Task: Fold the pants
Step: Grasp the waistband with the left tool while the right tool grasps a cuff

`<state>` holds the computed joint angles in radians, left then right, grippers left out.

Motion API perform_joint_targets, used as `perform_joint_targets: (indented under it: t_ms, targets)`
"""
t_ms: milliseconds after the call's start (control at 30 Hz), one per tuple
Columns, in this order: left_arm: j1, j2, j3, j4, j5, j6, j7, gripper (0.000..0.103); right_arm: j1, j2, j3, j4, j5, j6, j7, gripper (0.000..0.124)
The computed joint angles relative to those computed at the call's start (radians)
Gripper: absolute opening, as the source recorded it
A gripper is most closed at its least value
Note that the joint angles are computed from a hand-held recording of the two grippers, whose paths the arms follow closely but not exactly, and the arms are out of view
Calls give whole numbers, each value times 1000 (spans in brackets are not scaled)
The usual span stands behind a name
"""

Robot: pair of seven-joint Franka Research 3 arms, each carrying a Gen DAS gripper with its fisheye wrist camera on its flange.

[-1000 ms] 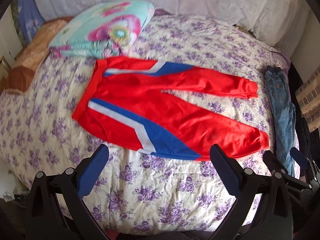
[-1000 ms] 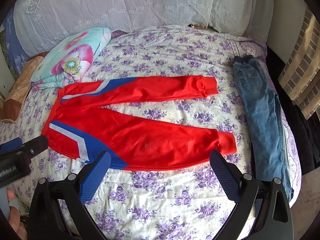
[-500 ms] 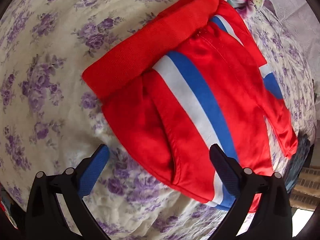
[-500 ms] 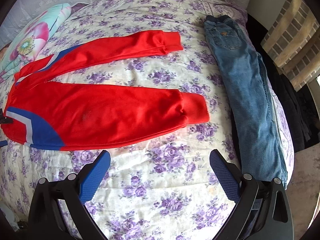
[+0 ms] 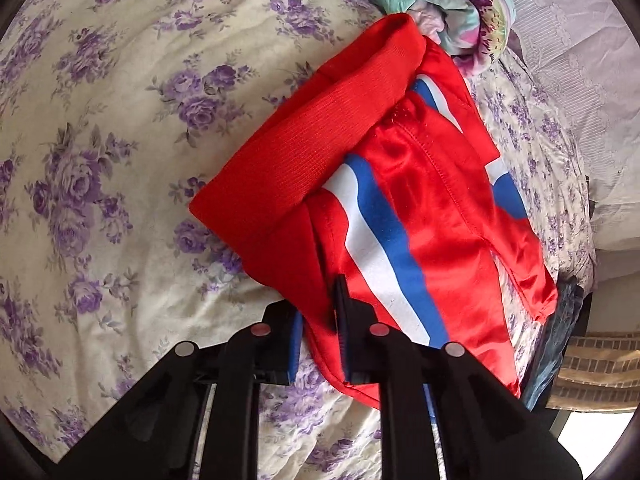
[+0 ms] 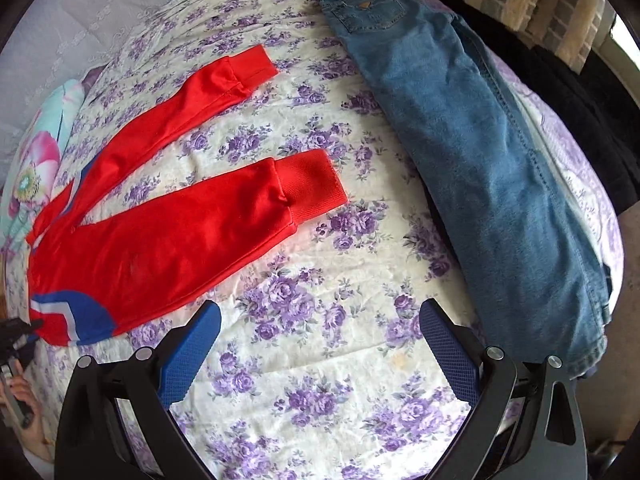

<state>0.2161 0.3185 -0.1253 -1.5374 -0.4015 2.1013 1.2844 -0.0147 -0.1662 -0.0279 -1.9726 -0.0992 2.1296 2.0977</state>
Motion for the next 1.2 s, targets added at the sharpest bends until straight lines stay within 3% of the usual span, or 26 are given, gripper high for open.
perform_joint_targets:
  t_ms: [167, 300, 333, 367, 400, 467, 700, 900, 1000, 1033, 1067, 1133, 1200]
  targets:
    - [-27, -4, 8, 19, 75, 12, -30, 12, -5, 130, -30, 32, 126, 114, 14, 99]
    - [-26, 39, 6, 63, 95, -21, -66, 12, -3, 258, -44, 107, 266, 116, -25, 95]
    - [-23, 42, 4, 60, 86, -17, -74, 12, -1, 269, -40, 106, 254, 141, 2, 71]
    - [-20, 41, 2, 58, 83, -13, -80, 12, 35, 271, -70, 105, 209, 160, 40, 23]
    - [-23, 37, 2, 53, 91, -9, -85, 12, 36, 267, -70, 91, 234, 203, 11, 9]
    - [-36, 27, 6, 51, 131, -8, -96, 12, -3, 267, -43, 82, 378, 227, -64, 9]
    - [-39, -73, 19, -74, 154, 7, -110, 11, 0, 219, -51, 79, 349, 130, -93, 9]
    - [-30, -190, 44, -196, 108, 8, -46, 11, 1, 102, -46, -27, 294, 73, -94, 9]
    - [-42, -148, 49, -177, 139, -45, -33, 24, -2, 120, -40, -61, 239, 70, -70, 21]
    - [-41, -145, 49, -177, 131, -54, -34, 24, 1, 114, -35, -75, 216, 99, -54, 25]
    - [-39, -155, 49, -180, 124, -58, -31, 26, 5, 121, -31, -54, 190, 82, -54, 41]
    - [-37, -190, 49, -182, 117, -85, -6, 39, 18, 159, -24, 40, 140, -38, -101, 56]
    - [-51, -248, 53, -198, 178, -86, 2, 42, 42, 143, -6, 82, -61, -90, -46, 56]
